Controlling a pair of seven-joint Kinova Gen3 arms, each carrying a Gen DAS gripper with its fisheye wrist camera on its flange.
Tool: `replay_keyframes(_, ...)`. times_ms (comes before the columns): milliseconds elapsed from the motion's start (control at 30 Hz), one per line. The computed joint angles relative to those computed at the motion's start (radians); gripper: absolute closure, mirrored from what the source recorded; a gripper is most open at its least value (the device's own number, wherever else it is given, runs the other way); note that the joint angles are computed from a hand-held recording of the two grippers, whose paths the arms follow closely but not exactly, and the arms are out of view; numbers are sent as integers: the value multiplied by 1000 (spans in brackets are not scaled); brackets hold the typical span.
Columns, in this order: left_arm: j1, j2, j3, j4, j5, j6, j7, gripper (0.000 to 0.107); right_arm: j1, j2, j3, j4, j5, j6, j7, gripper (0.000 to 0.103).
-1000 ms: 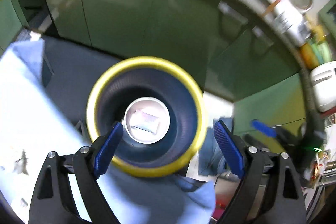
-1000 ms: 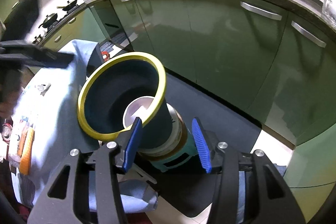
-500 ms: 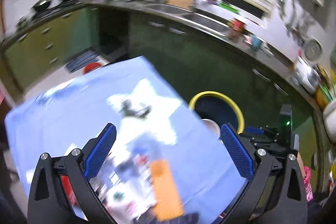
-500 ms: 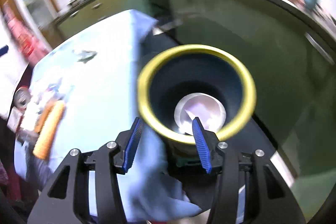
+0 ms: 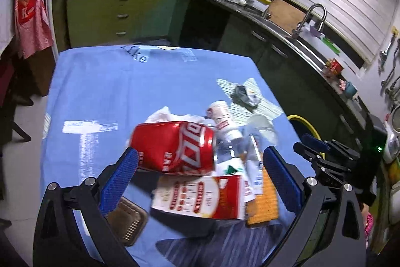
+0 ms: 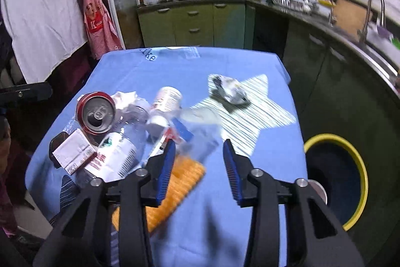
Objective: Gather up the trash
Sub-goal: 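Move the right tool back to the table toward the white tube, then grasp the white tube with the right tool and drop it into the bin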
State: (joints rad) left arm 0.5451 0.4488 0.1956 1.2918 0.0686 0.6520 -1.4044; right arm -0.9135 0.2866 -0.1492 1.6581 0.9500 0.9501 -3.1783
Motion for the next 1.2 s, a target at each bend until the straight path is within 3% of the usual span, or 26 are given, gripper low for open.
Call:
replay_keyframes(100, -37, 1, 28, 18, 39, -14, -42, 9, -9, 47, 7, -54, 0, 40, 30, 69)
replay_keyframes(200, -26, 17, 24, -2, 44, -3, -44, 9, -13, 47, 13, -44, 2, 12, 3, 82)
replay_keyframes(267, -28, 18, 24, -4, 49, 1, -52, 9, -32, 46, 23, -43, 18, -5, -13, 84)
replay_keyframes(567, -26, 12, 10, 4, 43, -11, -42, 9, 14, 76, 29, -78, -163, -132, 72, 84)
replay_keyframes(733, -23, 13, 10, 3, 38, -14, -43, 9, 38, 82, 55, -34, -251, -263, 68, 82)
replay_keyframes(1000, -22, 23, 20, 2, 49, -12, -57, 9, 35, 87, 80, -40, -337, -270, 96, 80)
replay_keyframes(1100, -18, 20, 16, 5, 47, -16, -54, 9, 56, 87, 71, -41, -386, -282, 133, 71)
replay_keyframes(1200, -9, 17, 8, 8, 38, -24, -43, 9, 56, 82, 79, -31, -400, -308, 143, 71)
